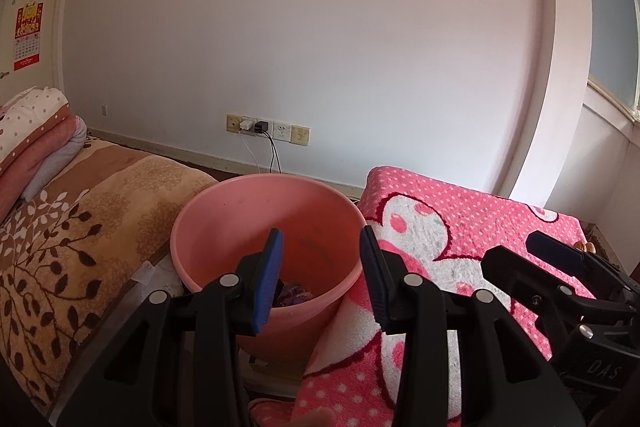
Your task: Collect trash
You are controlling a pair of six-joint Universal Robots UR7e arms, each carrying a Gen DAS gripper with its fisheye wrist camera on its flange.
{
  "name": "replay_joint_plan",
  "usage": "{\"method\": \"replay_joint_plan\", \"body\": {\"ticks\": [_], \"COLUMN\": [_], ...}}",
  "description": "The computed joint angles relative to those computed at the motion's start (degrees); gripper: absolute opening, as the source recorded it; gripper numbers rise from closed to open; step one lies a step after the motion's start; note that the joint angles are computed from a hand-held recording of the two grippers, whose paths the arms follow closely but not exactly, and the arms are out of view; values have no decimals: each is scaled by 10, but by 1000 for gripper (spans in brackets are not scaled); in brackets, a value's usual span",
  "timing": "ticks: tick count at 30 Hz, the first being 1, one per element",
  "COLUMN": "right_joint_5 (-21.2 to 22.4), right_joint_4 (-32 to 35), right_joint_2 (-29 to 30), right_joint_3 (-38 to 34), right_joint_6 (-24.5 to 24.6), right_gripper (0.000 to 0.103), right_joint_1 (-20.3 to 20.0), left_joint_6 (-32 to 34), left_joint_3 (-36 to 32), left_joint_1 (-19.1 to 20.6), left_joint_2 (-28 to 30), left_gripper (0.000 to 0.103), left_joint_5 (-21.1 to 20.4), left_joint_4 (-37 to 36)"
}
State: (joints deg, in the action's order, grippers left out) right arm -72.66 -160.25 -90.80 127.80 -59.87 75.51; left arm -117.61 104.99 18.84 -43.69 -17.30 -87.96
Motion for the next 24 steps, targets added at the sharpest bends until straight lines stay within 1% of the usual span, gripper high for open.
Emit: {"method": "replay_joint_plan", "body": {"ticks": [8, 19, 23, 24], "right_joint_5": [-5, -7, -7, -7], "right_joint_4": [-7, -19, -30, -32], "right_joint_2": [2, 3, 3, 3], "right_joint_3": [1, 5, 9, 10], "right_joint_6": [5, 3, 2, 2], "right_gripper": [82, 82, 82, 82], "right_joint_1": [1, 1, 1, 1], "left_joint_6": [15, 52, 49, 41], "left_joint_3": [7, 22, 24, 20], "left_joint_1": [2, 4, 3, 2], "left_joint_2": [0, 0, 0, 1], "left_gripper": [40, 40, 40, 40], "left_joint_5": [1, 2, 6, 7], "left_joint_4": [-25, -81, -79, -68]}}
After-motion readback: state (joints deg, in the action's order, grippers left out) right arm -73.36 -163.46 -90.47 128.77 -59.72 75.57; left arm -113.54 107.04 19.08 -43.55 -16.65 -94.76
